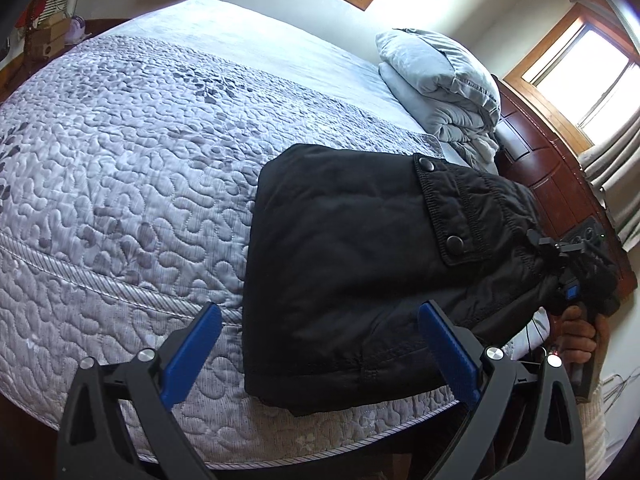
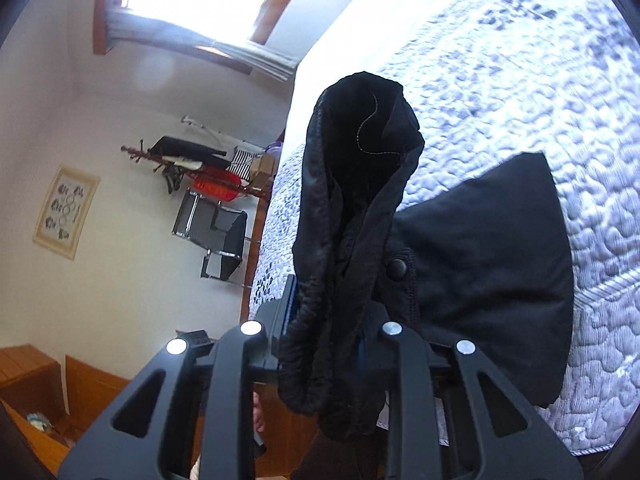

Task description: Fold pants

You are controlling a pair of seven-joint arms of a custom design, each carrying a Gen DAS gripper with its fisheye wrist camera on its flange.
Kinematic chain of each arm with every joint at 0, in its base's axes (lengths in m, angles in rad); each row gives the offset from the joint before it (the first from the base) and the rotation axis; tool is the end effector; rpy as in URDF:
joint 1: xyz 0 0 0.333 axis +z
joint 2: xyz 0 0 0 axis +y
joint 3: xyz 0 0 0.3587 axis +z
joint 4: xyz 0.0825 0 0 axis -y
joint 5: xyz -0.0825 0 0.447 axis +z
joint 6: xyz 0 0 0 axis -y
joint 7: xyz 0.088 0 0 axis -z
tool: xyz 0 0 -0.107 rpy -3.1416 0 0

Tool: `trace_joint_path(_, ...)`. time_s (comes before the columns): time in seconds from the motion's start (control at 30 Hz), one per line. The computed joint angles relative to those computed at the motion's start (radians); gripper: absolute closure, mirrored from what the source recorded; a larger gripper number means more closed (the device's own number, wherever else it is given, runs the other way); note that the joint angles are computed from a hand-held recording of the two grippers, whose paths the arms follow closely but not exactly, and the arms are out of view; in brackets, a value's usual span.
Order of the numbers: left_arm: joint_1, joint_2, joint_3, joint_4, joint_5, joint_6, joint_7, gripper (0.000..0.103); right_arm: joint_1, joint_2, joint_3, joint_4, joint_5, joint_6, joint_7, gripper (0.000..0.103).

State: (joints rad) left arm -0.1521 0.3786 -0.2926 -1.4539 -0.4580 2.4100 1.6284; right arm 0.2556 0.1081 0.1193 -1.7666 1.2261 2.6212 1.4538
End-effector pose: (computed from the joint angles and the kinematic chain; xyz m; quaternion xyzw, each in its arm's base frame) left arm 0.7302 -0.3056 0.5694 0.5893 -0.7185 0.3668 0.0439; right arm 0.6648 0.2341 0.5925 -0.4645 0.7006 0.1782 0.5114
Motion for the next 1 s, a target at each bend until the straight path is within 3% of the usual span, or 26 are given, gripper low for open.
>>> trace_joint_path(0.2, -0.004, -0.003, 0.001, -0.001, 0.012, -0.014, 0.0, 0.004, 0.0, 0.004, 0.003, -0.038, 0.074, 0.035, -0.021, 0.08)
trace_joint_path(0.67, -0.015, 0.009, 0.002, 0.017, 0.032, -0.039, -0.015, 0.004, -0.026, 0.061, 0.008, -0.099, 0.017, 0.034, 0.07, 0.078)
trace_joint_path(0.77, -0.017, 0.011, -0.001, 0.02, 0.032, -0.047, -0.01, 0.004, -0.03, 0.05, 0.009, -0.119, 0.012, 0.035, 0.064, 0.063)
trace_joint_path(0.83, -0.017, 0.01, -0.002, 0.019, 0.029, -0.049, -0.007, 0.004, -0.034, 0.031, 0.011, -0.136, 0.05, 0.042, 0.025, 0.041)
trace_joint_path(0.9, -0.017, 0.007, -0.003, 0.015, 0.027, -0.047, -0.003, 0.004, -0.032, 0.0, 0.007, -0.165, 0.087, 0.054, -0.01, 0.029)
trace_joint_path(1.0, -0.017, 0.007, -0.003, 0.014, 0.022, -0.046, 0.0, 0.004, -0.021, -0.039, -0.005, -0.204, 0.119, 0.057, -0.029, 0.027)
